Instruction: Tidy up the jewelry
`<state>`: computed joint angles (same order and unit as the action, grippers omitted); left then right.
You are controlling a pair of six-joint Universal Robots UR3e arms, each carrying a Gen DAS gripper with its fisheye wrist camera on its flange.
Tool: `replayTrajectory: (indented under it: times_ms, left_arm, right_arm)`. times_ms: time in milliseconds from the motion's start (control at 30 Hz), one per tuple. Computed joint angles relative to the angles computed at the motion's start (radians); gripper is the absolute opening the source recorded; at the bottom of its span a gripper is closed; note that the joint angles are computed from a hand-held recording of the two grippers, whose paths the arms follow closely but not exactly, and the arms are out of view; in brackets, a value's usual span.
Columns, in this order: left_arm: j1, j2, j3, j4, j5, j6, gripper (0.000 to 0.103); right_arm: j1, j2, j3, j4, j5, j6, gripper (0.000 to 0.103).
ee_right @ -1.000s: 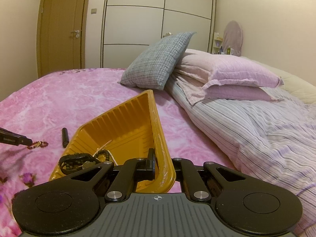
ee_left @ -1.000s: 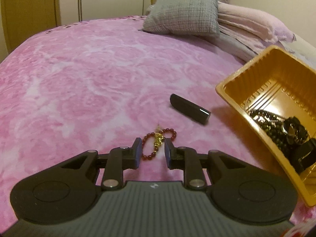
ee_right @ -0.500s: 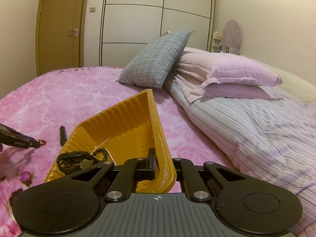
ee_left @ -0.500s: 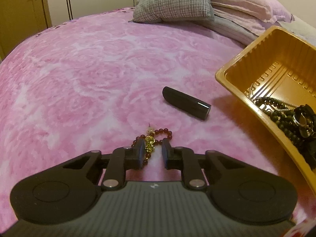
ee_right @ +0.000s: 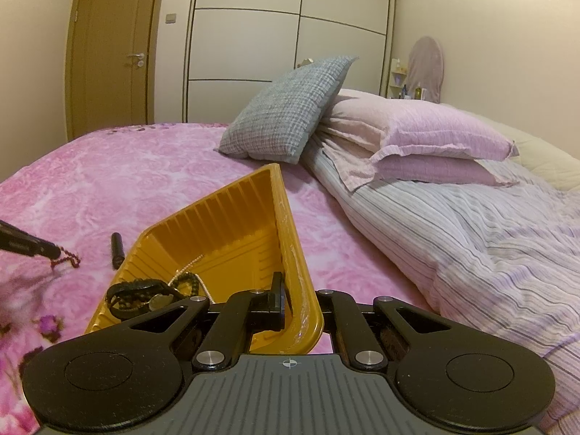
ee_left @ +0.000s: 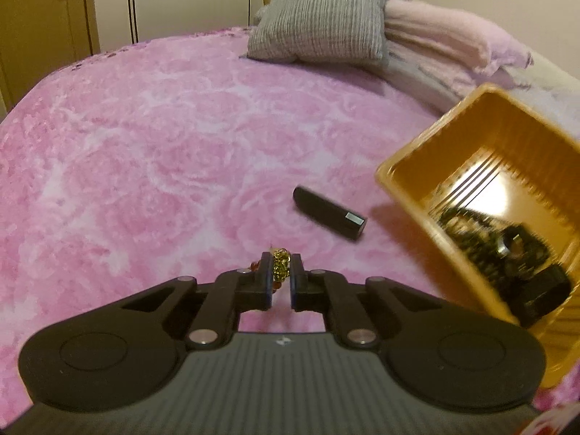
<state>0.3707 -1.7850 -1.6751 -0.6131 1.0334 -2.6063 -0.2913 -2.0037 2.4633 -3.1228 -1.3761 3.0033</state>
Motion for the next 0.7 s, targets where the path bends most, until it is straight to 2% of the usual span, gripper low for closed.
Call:
replayTrajectory:
  times_ms: [300, 500, 700]
  left_arm:
    - [0.044, 0.110, 0.100, -0.190, -0.176, -0.010, 0.007]
    - [0.020, 0.155, 0.163, -0.255, -0.252, -0.026, 0.007]
    - [-0.039, 0.174, 0.194, -0.266, -0.297, -0.037, 0.007]
  right_arm:
    - [0.010, -0.008, -0.005, 0.003, -0.001, 0.008, 0.006]
    - [0.026, -0.001, -0.010, -0.007, -0.011, 0.017, 0.006]
    - [0.026, -0.005, -0.008, -0.006, -0.009, 0.019, 0.006]
